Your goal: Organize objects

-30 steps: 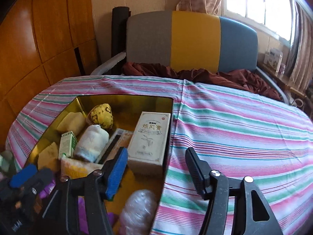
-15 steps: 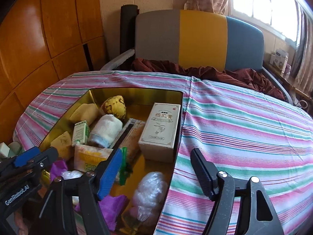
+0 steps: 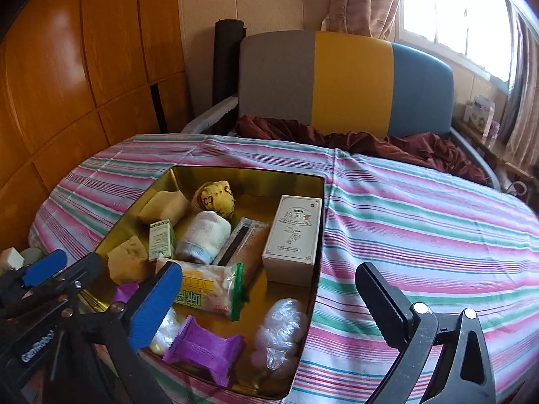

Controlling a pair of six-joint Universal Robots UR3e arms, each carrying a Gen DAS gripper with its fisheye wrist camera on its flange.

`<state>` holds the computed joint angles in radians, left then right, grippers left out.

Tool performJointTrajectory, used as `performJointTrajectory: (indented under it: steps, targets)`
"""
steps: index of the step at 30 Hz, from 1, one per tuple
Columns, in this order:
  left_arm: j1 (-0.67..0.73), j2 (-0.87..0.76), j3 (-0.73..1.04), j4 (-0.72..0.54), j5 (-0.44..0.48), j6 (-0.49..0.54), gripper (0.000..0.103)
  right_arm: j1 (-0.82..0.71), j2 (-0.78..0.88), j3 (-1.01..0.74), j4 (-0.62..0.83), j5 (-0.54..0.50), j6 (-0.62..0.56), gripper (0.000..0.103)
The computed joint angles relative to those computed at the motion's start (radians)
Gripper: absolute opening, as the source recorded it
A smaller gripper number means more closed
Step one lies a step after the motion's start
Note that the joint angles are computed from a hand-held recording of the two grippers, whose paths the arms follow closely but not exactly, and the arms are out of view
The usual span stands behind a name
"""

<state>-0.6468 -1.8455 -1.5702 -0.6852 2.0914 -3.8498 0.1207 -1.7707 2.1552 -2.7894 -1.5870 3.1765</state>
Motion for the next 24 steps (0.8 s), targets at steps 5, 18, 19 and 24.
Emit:
performJointTrajectory:
  steps: [5, 18, 19, 24]
  targets:
    - [-0.022, -0.002, 0.052, -0.137, 0.106, -0.076, 0.058, 0.016, 0.005, -0.02, 0.029, -0.023, 0.034, 0.103]
    - [-0.021, 0.006, 0.036, -0.125, 0.067, -0.048, 0.058, 0.048, 0.018, -0.037, 0.045, -0.075, 0.068, 0.103]
    - [-0.02, 0.006, 0.034, -0.123, 0.064, -0.044, 0.058, 0.051, 0.019, -0.036, 0.043, -0.079, 0.067, 0.103]
    - [-0.016, 0.011, 0.011, -0.09, 0.038, -0.045, 0.058, 0.06, 0.031, -0.037, 0.037, -0.091, 0.075, 0.103]
